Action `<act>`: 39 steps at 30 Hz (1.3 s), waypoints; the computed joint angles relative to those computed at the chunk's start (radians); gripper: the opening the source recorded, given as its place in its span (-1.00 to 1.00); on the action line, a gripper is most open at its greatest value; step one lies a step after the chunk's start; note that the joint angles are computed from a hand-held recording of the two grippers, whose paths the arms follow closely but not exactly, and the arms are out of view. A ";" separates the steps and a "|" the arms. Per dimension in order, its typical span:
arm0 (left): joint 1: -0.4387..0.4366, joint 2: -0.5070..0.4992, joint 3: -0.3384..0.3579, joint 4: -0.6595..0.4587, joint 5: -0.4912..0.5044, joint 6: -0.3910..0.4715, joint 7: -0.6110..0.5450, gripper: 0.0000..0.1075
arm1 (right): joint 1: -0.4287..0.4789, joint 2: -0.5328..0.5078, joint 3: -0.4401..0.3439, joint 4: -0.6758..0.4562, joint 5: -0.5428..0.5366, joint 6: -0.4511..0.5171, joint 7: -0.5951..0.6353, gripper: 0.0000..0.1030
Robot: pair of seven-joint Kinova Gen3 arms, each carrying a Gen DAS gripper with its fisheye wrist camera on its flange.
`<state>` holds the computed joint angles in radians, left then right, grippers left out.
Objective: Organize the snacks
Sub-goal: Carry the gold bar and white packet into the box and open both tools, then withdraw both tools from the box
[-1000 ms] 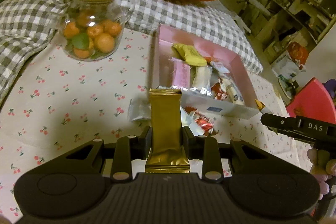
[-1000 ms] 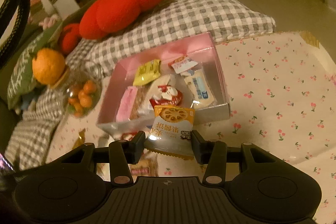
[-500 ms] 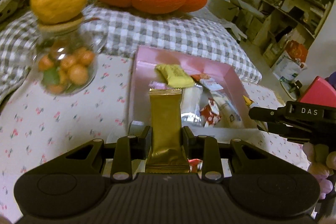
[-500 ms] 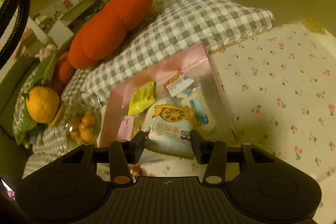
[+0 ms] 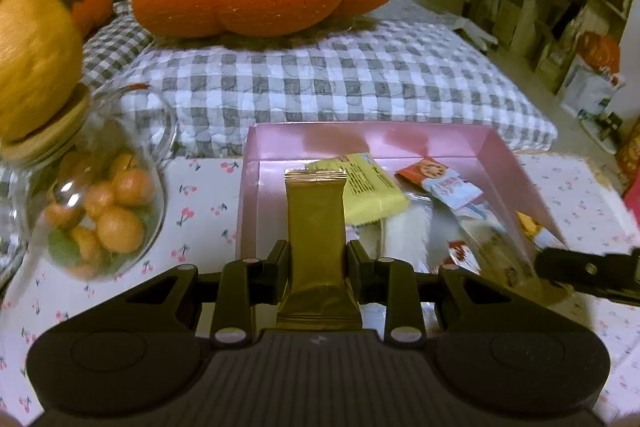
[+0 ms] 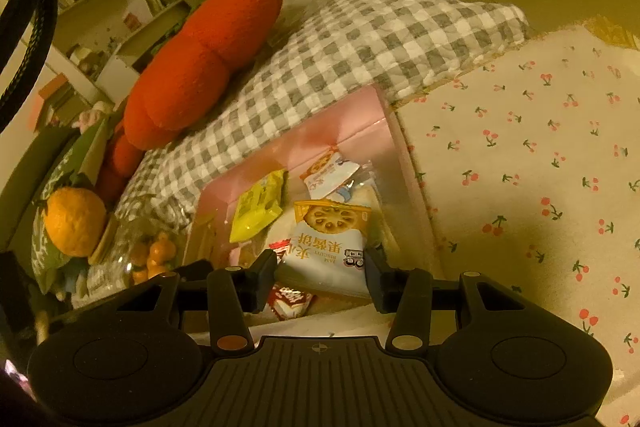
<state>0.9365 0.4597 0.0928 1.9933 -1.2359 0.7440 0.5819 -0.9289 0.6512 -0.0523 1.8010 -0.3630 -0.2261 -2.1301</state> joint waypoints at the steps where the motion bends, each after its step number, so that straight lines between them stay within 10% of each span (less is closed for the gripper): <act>1: -0.008 0.009 0.002 -0.013 0.011 0.004 -0.021 -0.48 | 0.007 0.003 -0.007 0.002 0.002 -0.008 -0.003 -0.11; 15: -0.005 0.049 -0.046 -0.074 0.087 0.015 -0.144 -0.44 | 0.015 0.024 -0.028 0.008 -0.009 -0.075 -0.002 -0.04; 19: 0.015 0.048 -0.051 -0.071 0.064 0.023 -0.139 -0.10 | 0.006 0.017 -0.022 0.016 -0.029 -0.093 0.005 0.44; 39: 0.034 -0.020 0.001 -0.010 0.072 0.046 -0.075 0.31 | -0.076 -0.045 0.049 0.050 -0.108 -0.060 0.115 0.46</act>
<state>0.9706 0.4397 0.0934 1.9835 -1.1637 0.7901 0.5071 -1.0053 0.6065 -0.0035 1.8510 -0.4713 -0.2858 -2.0153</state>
